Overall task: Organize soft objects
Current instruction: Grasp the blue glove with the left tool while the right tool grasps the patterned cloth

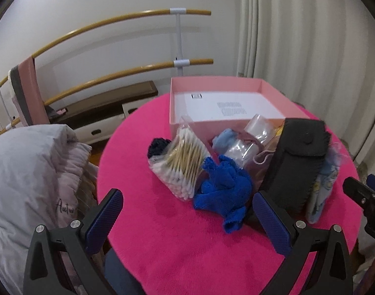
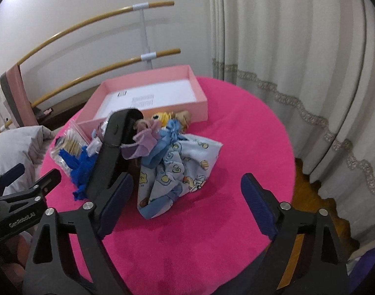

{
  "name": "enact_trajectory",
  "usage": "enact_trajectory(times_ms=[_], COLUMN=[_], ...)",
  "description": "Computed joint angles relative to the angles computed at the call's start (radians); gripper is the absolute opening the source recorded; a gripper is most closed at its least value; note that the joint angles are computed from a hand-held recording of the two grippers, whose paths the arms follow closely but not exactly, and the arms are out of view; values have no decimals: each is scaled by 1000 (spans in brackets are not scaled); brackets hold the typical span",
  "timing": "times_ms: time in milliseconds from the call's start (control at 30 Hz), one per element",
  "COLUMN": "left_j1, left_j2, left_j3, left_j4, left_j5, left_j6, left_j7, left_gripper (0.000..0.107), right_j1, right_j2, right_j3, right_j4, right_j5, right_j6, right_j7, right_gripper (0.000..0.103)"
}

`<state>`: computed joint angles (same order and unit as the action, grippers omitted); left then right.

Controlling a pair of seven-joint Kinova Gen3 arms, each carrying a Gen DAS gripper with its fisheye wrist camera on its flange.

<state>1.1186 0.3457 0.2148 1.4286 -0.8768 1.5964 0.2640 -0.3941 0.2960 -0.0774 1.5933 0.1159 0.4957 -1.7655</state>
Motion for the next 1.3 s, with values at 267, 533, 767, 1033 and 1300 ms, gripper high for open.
enact_trajectory(times_ms=[267, 533, 767, 1033, 1300], left_j1=[-104, -192, -256, -272, -277], left_j2=[-3, -25, -48, -83, -125], left_j3=[-19, -47, -52, -51, -9], left_j4=[81, 169, 233, 292, 303], left_j5=[43, 68, 69, 66, 70], left_j6=[-174, -380, -507, -596, -577], left_j7=[-21, -13, -17, -23, -38], left_gripper=[103, 96, 87, 60, 41], right_j1=[51, 78, 115, 189, 190], right_j2=[86, 155, 181, 186, 133], right_j3=[-34, -54, -79, -126, -92], right_j4=[-77, -147, -184, -167, -124], right_j5=[-83, -153, -241, -333, -360], right_j6=[57, 89, 118, 99, 92], right_j7=[77, 158, 237, 322, 340], right_gripper=[85, 85, 82, 59, 54])
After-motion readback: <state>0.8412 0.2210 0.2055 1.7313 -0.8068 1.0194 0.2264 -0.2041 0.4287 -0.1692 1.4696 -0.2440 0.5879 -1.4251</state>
